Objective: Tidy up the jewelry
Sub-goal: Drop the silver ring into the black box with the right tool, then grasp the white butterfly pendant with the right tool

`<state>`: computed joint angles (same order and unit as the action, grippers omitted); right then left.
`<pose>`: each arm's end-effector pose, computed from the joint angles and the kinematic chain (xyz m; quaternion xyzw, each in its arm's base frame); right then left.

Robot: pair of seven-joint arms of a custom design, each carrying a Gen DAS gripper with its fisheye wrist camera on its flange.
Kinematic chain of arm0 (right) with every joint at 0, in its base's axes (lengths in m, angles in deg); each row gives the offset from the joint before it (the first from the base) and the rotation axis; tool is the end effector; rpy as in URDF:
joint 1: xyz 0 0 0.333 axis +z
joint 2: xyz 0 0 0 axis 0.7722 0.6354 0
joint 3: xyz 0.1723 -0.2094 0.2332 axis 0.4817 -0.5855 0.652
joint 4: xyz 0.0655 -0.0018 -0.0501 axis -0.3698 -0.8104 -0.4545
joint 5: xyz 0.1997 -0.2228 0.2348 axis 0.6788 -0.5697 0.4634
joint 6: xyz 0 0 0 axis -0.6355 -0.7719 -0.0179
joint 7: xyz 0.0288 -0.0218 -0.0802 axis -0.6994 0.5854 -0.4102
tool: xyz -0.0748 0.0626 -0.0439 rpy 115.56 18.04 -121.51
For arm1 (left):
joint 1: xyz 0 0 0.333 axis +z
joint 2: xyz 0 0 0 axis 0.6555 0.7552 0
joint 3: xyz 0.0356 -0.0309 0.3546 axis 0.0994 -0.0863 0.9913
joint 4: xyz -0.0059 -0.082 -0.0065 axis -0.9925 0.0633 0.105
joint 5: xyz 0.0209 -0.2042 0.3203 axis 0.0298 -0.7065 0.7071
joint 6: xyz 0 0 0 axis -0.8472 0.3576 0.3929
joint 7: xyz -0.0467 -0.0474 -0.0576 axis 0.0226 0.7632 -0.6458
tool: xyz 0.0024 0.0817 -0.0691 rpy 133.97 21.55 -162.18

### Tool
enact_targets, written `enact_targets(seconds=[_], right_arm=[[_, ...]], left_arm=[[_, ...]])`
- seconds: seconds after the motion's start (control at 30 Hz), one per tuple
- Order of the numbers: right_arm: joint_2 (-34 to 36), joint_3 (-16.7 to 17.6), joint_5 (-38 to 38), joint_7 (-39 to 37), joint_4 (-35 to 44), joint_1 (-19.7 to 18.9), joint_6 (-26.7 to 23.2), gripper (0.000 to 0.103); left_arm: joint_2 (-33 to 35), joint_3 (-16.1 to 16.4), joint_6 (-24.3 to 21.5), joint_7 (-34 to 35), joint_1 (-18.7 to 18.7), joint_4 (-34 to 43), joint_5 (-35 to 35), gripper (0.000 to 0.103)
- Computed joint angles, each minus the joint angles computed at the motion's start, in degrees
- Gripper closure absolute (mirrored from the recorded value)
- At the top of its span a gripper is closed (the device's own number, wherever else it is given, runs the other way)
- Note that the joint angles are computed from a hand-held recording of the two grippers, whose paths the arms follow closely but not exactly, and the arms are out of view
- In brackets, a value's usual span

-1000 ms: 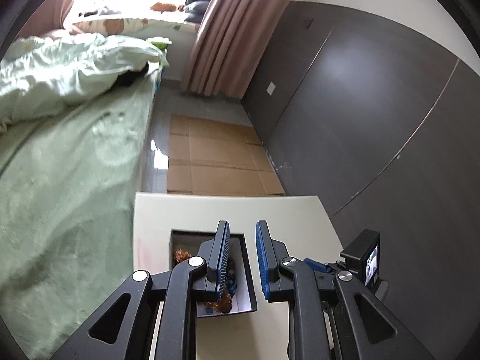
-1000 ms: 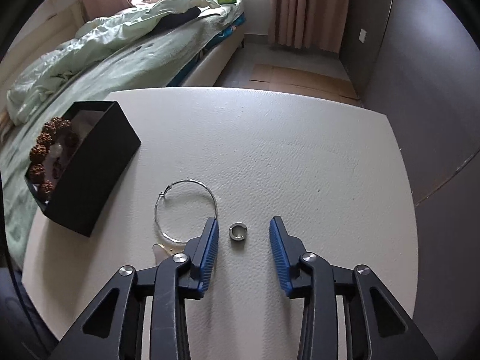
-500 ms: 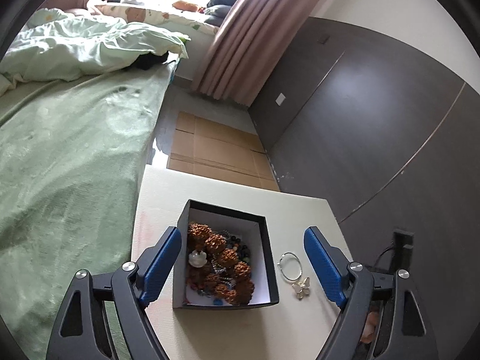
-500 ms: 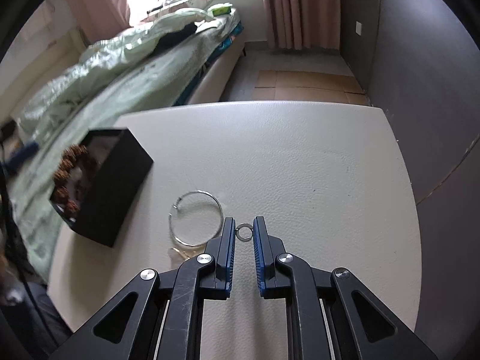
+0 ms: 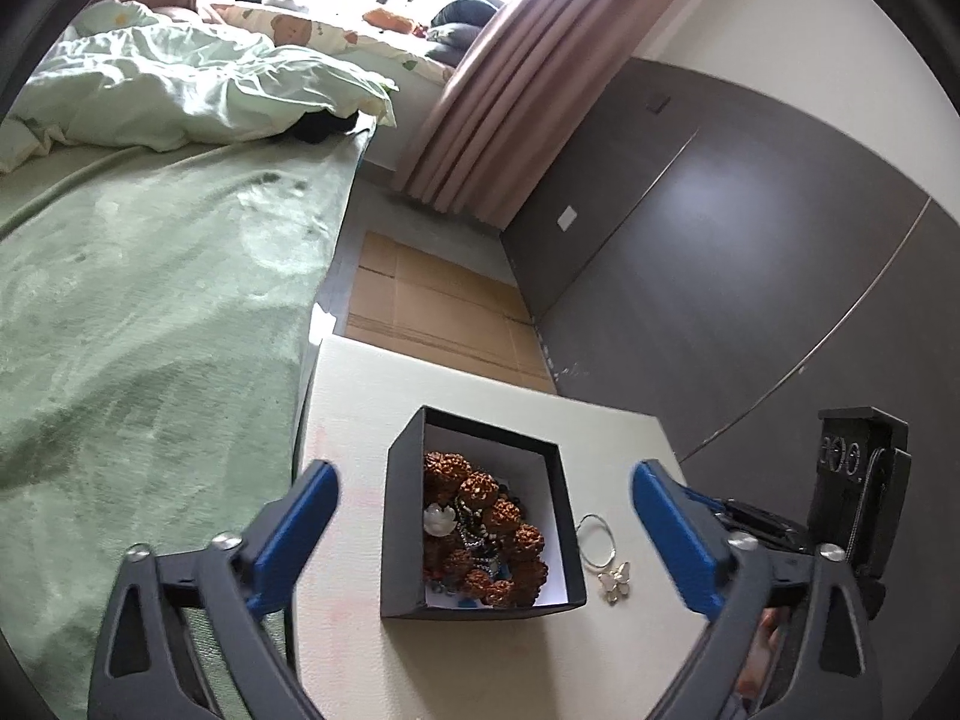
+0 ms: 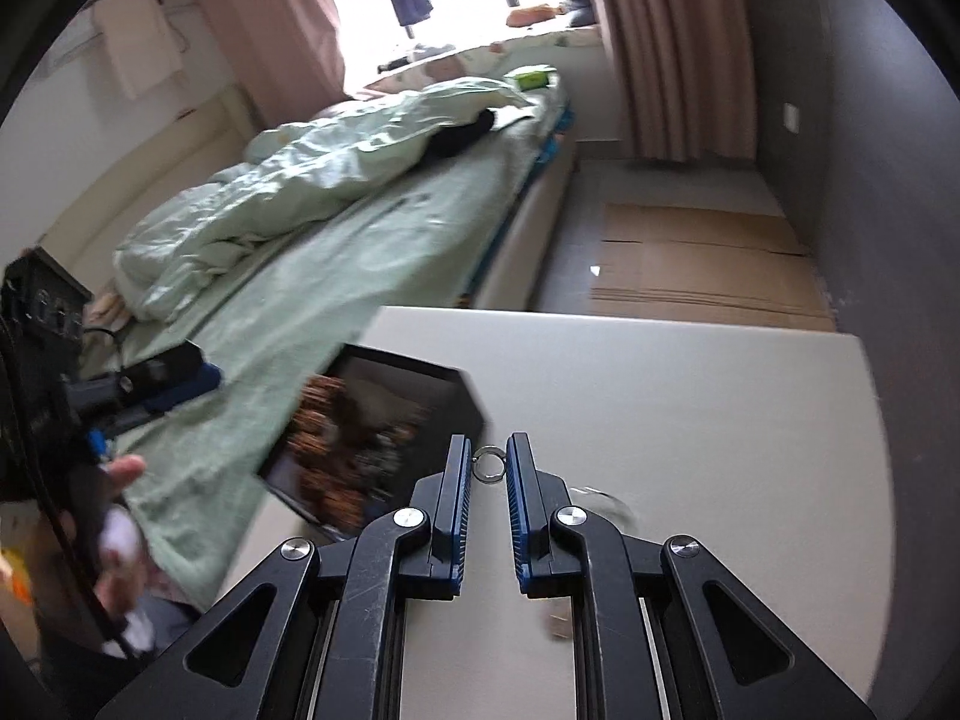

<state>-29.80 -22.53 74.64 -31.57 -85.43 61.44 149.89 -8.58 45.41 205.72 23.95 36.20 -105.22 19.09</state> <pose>0.6290 0.2619 0.4682 -0.8434 0.3864 -0.0024 0.3734 0.4886 -0.0935 0.4508 -0.7669 0.4402 -0.4383 0.1613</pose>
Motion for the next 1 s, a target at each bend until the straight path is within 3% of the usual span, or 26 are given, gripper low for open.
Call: enact_targets(seconds=[0.17, 0.27, 0.3, 0.37, 0.63, 0.8, 1.0], right_arm=[[0.8, 1.2, -0.3, 0.4, 2.1, 1.5, -3.2, 0.090], [1.8, 0.7, -1.9, 3.1, 3.6, 2.6, -5.7, 0.085], [1.8, 0.5, -2.6, 3.8, 3.5, 3.0, -5.3, 0.065], [1.4, 0.9, -1.7, 3.3, 2.6, 2.6, -4.3, 0.040], [-3.5, -1.3, 2.6, 1.5, -2.1, 0.5, -2.4, 0.039], [-5.6, -4.3, -4.1, 4.4, -6.4, 0.7, 0.4, 0.039], [-4.9, -5.1, -10.5, 8.6, -9.6, 0.6, 3.0, 0.039]], left_arm=[[-0.8, 0.7, 2.2, -2.2, 0.5, -1.6, 0.9, 0.000], [-1.6, -1.4, 1.7, 4.5, 0.5, -1.7, -7.7, 0.000], [-1.7, -1.8, 1.6, 6.3, 0.3, -1.7, -9.8, 0.000], [-2.1, -2.8, 1.5, 9.8, 0.0, -1.7, -14.5, 0.000], [-1.6, -8.2, 1.6, 32.4, -1.9, 2.2, -37.6, 0.000], [0.3, -7.4, 1.1, 40.8, -5.3, 5.4, -44.0, 0.001], [2.7, -6.6, 2.4, 58.0, -10.2, 10.6, -57.7, 0.003]])
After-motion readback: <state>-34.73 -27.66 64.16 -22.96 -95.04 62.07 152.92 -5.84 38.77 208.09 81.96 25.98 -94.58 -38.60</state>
